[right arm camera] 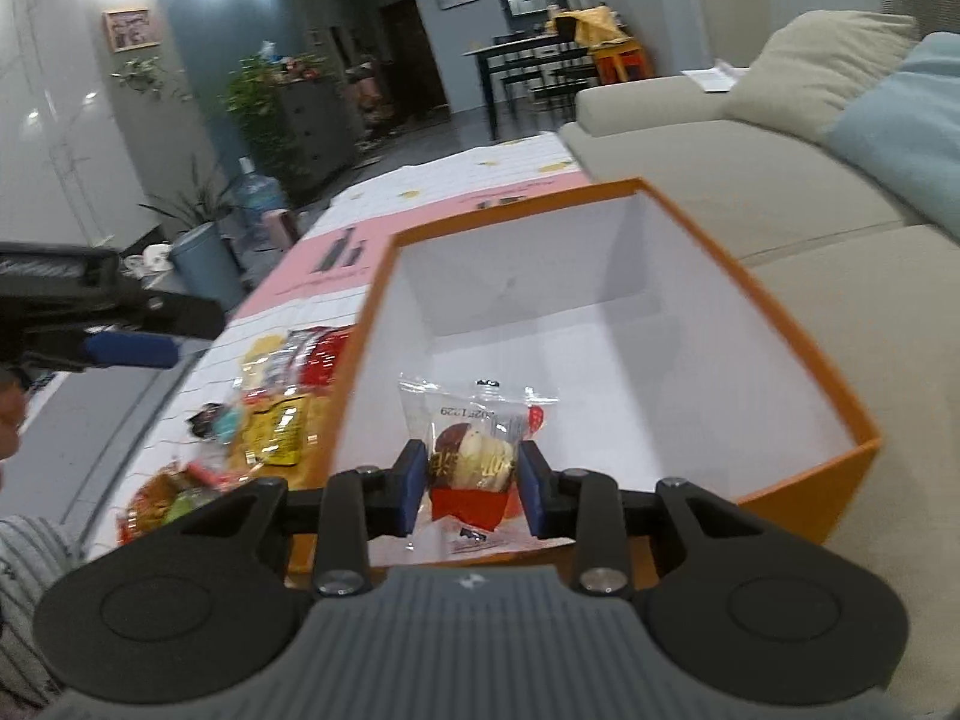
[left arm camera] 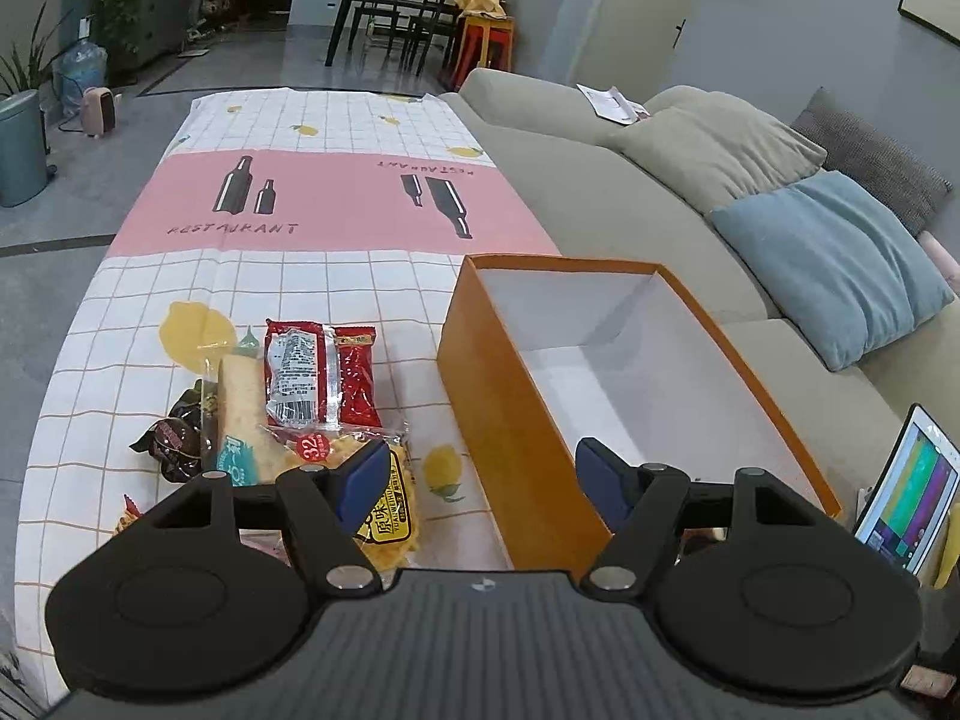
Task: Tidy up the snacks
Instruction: 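Lower the pastry bag into the box and open the right gripper, then move the right gripper back over the white candy bag on the table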
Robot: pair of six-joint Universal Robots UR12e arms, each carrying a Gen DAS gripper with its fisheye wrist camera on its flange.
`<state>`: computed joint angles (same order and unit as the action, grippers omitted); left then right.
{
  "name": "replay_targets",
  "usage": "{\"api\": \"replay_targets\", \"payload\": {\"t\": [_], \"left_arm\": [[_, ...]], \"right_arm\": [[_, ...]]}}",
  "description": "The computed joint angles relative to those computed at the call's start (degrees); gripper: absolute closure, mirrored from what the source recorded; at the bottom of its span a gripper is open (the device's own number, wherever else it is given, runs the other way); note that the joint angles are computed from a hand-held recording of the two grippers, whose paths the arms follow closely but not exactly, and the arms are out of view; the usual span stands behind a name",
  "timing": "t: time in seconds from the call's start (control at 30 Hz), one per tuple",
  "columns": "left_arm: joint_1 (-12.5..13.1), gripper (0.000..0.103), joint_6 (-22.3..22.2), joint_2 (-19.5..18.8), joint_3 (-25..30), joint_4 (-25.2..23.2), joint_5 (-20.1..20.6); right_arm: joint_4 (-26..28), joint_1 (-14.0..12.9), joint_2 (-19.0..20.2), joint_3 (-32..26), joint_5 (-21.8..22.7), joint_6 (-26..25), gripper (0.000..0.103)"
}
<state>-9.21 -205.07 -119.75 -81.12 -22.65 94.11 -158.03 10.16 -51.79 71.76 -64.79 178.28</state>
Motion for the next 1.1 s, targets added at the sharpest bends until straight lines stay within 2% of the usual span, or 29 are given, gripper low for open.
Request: {"api": "replay_targets", "payload": {"t": [0.17, 0.2, 0.23, 0.33, 0.5, 0.6, 0.8, 0.97, 1.1], "left_arm": [[0.18, 0.02, -0.1, 0.05, -0.05, -0.75, -1.21], [0.2, 0.02, -0.03, 0.11, -0.15, -0.81, -1.24], [0.19, 0.02, 0.07, 0.16, -0.18, -0.86, -1.06], [0.14, 0.02, -0.17, 0.28, -0.22, -0.73, -0.22], [0.13, 0.02, -0.51, 0.81, -0.6, -0.95, 0.45], [0.08, 0.02, 0.06, 1.28, -1.24, -0.3, 1.39], [0.54, 0.02, -0.2, 2.63, -2.78, -0.5, 1.95], [1.17, 0.02, 0.56, 3.9, -4.78, 0.39, 2.66], [1.8, 0.02, -0.18, 5.14, -6.24, -0.42, 3.35]], "right_arm": [[0.33, 0.24, 0.0, -0.17, -1.05, 0.24, 0.07], [0.39, 0.31, -0.01, -0.2, -1.18, 0.05, 0.063], [0.22, 0.37, 0.01, -0.2, -1.27, 0.06, 0.051], [-0.58, 0.4, -0.05, 0.01, -1.15, 0.19, 0.034], [-1.4, 0.69, 0.01, -0.03, -2.86, 1.2, 0.03], [-3.62, 0.8, -0.07, 0.46, -3.97, 2.63, 0.029], [-13.17, 1.03, -0.41, 2.44, -4.89, 6.73, 0.028], [-24.33, 1.9, -0.68, 4.28, -5.06, 10.91, 0.026], [-32.25, 2.69, -0.93, 5.3, -1.86, 12.95, 0.022]]}}
